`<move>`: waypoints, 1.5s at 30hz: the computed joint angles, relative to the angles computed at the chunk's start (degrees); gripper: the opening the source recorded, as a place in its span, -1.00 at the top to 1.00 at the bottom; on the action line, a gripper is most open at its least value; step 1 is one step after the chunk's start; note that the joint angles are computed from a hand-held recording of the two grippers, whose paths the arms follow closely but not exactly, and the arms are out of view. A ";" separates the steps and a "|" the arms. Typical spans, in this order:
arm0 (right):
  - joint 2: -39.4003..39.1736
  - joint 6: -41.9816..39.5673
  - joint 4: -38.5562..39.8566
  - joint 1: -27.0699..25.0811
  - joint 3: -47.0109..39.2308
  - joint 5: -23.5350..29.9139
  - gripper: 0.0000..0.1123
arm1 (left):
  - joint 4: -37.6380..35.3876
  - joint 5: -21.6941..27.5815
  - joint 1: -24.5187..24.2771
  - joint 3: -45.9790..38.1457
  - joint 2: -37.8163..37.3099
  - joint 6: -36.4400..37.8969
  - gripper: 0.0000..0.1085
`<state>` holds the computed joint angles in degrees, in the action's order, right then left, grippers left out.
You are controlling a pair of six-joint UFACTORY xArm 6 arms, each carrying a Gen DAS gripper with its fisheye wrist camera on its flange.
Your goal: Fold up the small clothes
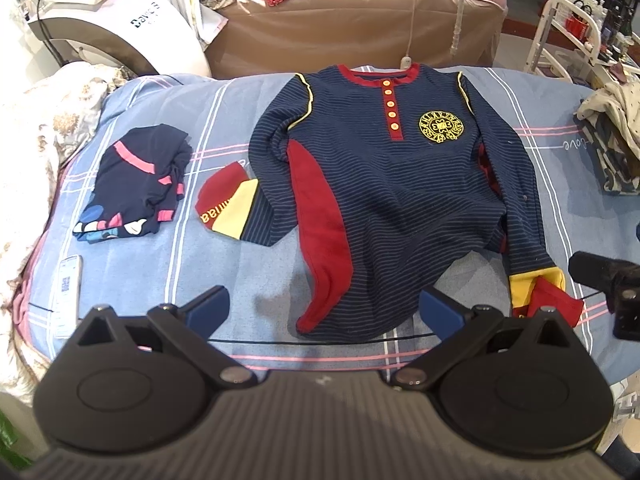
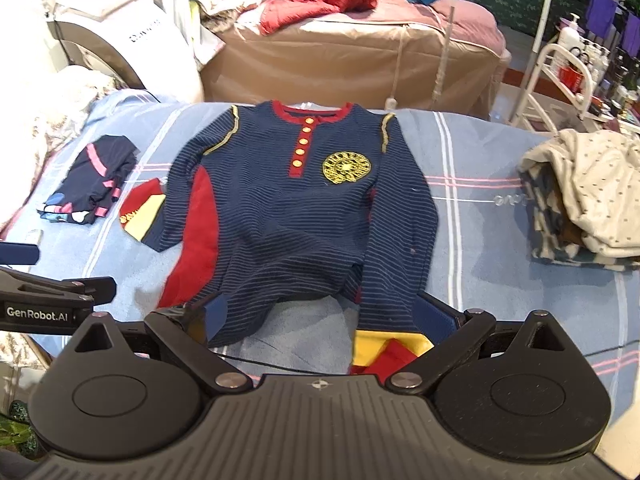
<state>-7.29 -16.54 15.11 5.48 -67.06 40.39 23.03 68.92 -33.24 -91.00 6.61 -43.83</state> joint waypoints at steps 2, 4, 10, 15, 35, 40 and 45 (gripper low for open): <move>-0.12 -2.39 2.88 -0.21 1.68 -1.16 -0.83 | 0.10 -2.85 0.34 4.24 -1.78 0.17 -0.90; -0.17 -5.34 6.48 -0.55 3.35 -2.09 -0.83 | -1.35 -6.96 1.17 9.26 -3.80 1.24 -0.90; 0.63 -16.75 19.07 -1.49 7.95 -3.46 -0.83 | -5.97 -13.67 3.74 20.86 -6.79 4.01 -0.89; 2.79 -27.08 27.49 -0.82 10.46 -5.13 -0.83 | 0.20 -21.68 4.46 28.13 -6.78 6.19 -0.88; 21.35 -19.47 14.38 -2.66 3.86 -24.46 -0.83 | -8.80 -38.66 11.68 29.87 2.69 22.45 -0.58; 22.25 -34.59 27.77 -3.81 -0.01 -16.87 -0.83 | -16.15 -39.22 12.19 29.24 4.07 28.60 -0.44; 25.85 -34.97 27.89 -2.90 -3.29 -15.68 -0.83 | -23.98 -39.84 12.85 29.66 4.63 36.75 -0.18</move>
<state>18.57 -51.51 43.00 2.59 -70.34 24.70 -0.95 29.08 -20.39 -61.34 11.23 -7.08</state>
